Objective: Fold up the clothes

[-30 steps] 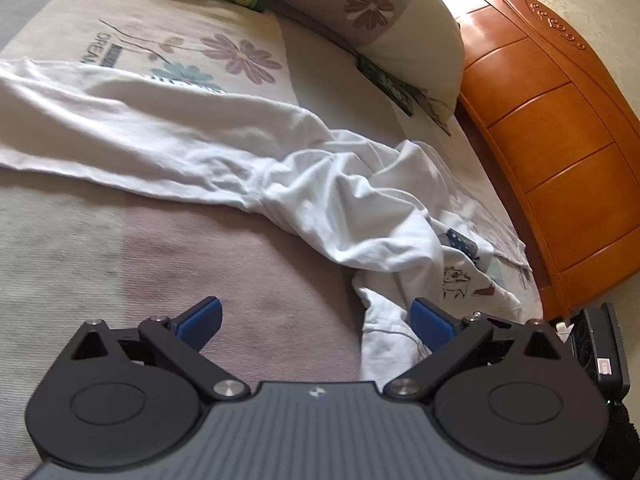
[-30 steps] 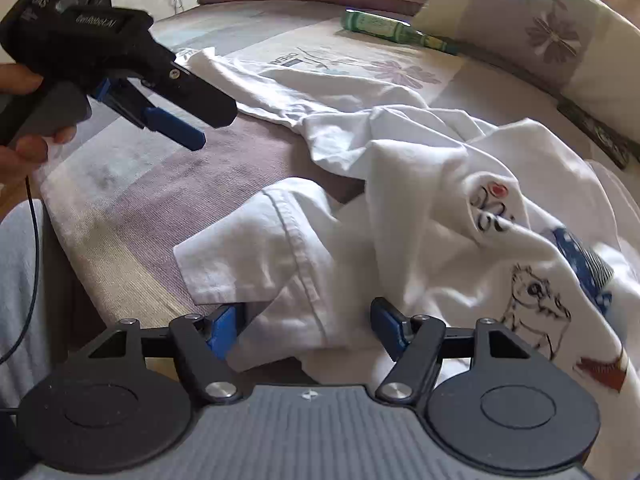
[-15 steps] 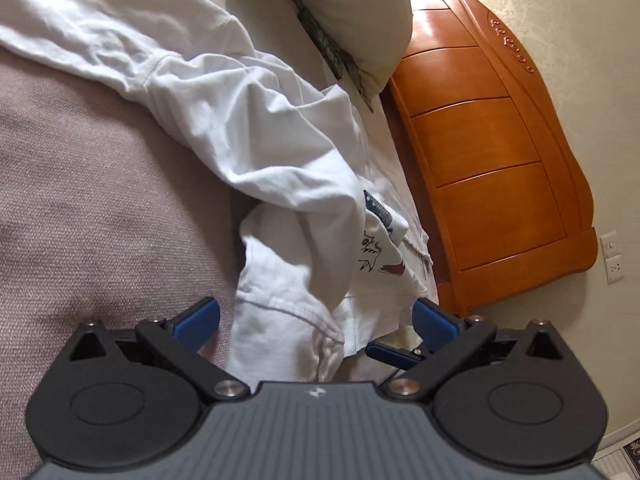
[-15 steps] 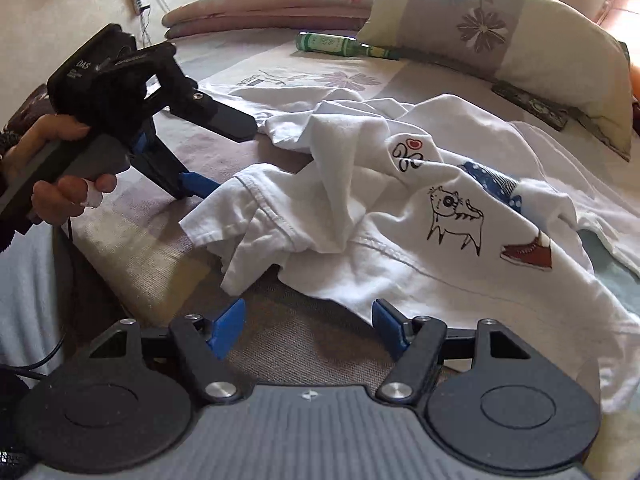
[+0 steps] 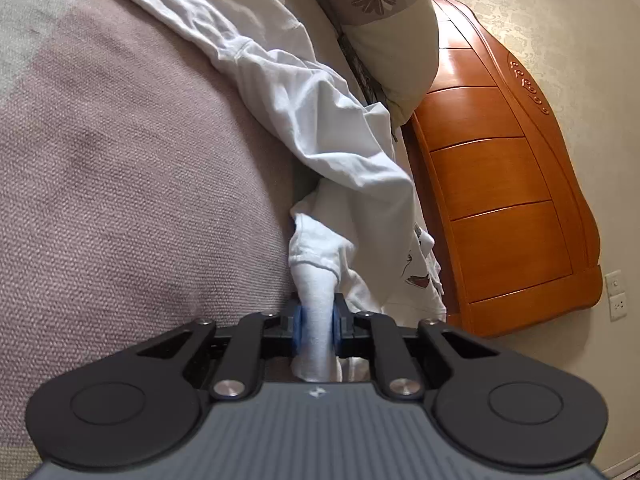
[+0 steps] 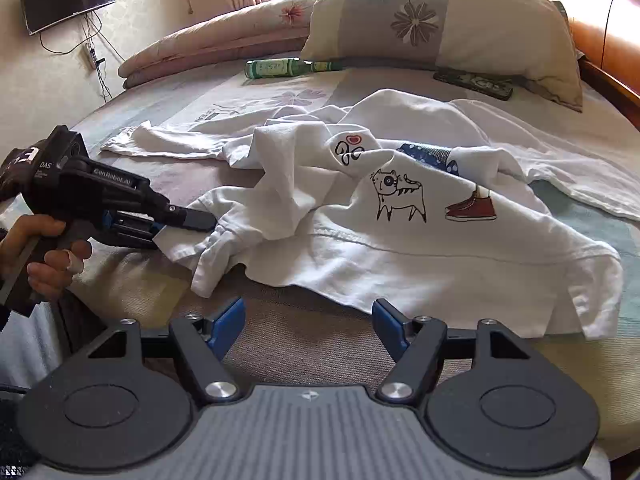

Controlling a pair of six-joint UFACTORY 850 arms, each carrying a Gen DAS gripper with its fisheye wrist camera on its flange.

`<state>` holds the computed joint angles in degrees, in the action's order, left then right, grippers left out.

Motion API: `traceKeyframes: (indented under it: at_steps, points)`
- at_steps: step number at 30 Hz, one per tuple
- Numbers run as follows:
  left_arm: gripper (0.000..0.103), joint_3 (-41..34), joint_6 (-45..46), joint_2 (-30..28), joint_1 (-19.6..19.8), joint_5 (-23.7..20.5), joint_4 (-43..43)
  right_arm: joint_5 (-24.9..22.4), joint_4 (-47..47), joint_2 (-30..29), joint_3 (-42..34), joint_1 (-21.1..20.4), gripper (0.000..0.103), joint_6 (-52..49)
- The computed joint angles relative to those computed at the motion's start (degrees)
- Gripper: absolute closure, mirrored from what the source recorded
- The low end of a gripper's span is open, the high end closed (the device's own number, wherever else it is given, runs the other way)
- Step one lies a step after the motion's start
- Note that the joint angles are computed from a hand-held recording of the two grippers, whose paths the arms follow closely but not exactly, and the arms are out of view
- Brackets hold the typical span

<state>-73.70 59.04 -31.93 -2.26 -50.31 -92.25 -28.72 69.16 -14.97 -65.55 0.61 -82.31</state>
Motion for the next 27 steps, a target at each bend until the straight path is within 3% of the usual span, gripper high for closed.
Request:
traceKeyframes:
  at_steps: [9,15,17,19,21,27]
  points:
    - [0.099,6.0,6.6,12.7,1.2,9.3,1.3,1.9,2.9,1.2,0.7,-1.2,0.028,-2.1]
    - [0.102,6.3,1.3,16.7,4.0,15.4,9.3,1.3,4.6,0.4,-0.2,-1.3,0.028,-3.1]
    - [0.097,5.5,-0.6,16.6,4.3,14.5,14.2,1.2,3.7,0.0,-0.6,-1.0,0.028,-3.5]
    - [0.071,4.8,-1.1,16.2,3.6,14.3,17.9,1.1,2.0,-0.3,-1.0,-0.5,0.028,-3.7]
    - [0.053,3.7,0.5,14.7,2.5,13.2,18.6,1.4,0.4,-0.4,-1.2,0.1,0.028,-3.7]
    - [0.050,-2.7,-1.4,6.1,0.0,9.6,21.7,0.4,2.8,0.7,0.1,0.1,0.028,-5.1]
